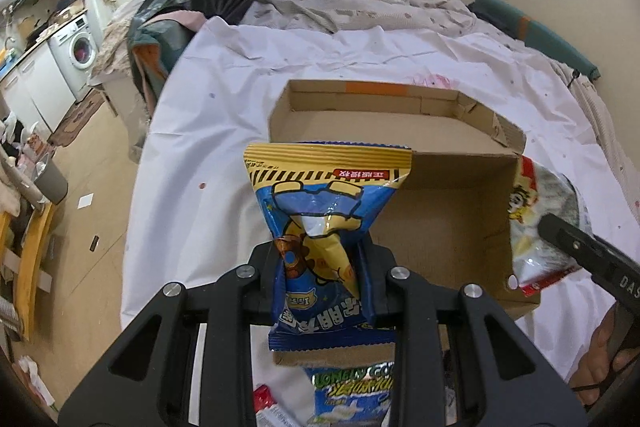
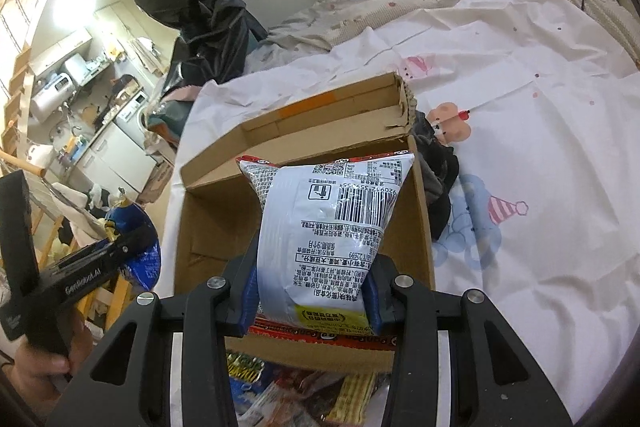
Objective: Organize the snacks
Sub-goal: 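Carry both bags over the box and open both tools to drop them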
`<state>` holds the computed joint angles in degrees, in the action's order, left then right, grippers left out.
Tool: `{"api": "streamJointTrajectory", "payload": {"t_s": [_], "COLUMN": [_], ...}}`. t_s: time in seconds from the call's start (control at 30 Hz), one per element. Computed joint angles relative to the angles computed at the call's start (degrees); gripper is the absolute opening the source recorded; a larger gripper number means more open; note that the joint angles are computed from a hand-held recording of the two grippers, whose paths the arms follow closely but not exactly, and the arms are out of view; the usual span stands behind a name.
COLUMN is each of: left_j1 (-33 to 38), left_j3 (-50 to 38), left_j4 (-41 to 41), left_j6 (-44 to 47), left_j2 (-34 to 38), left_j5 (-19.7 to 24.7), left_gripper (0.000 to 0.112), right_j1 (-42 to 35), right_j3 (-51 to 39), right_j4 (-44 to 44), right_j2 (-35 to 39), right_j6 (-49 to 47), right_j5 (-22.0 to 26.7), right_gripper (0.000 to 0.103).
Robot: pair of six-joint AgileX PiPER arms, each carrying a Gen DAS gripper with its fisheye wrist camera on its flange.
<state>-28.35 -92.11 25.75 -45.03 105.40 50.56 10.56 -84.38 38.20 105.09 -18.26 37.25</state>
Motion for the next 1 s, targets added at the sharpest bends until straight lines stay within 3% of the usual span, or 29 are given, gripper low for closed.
{"api": "streamJointTrajectory", "payload": {"t_s": [0.1, 0.33, 0.9, 1.0], "left_j1": [-0.1, 1.2, 0.5, -0.3], "left_j3": [1.5, -1.1, -0.5, 0.2], "left_j4": [1.8, -1.5, -1.3, 1.1], "left_j6": [0.7, 3.4, 3.3, 1.6], "left_j2": [2.0, 6.1, 6.0, 5.5], "left_j5": [-3.7, -3.9, -5.2, -5.2], "left_gripper": [0.025, 0.026, 0.027, 0.038], "right_j1": [1.5, 3.9, 3.2, 2.7], "right_j3": [-4.3, -9.9, -11.0, -10.0], "right_j4": [-5.0, -12.8, -12.1, -9.8], "right_j2": [3.8, 9.5, 11.2, 10.5], "right_j6": [4.0, 11.5, 13.5, 11.5], "right_j5": [1.1, 4.4, 5.3, 4.4], "right_gripper": [0.043, 0.043, 0.046, 0.047]}}
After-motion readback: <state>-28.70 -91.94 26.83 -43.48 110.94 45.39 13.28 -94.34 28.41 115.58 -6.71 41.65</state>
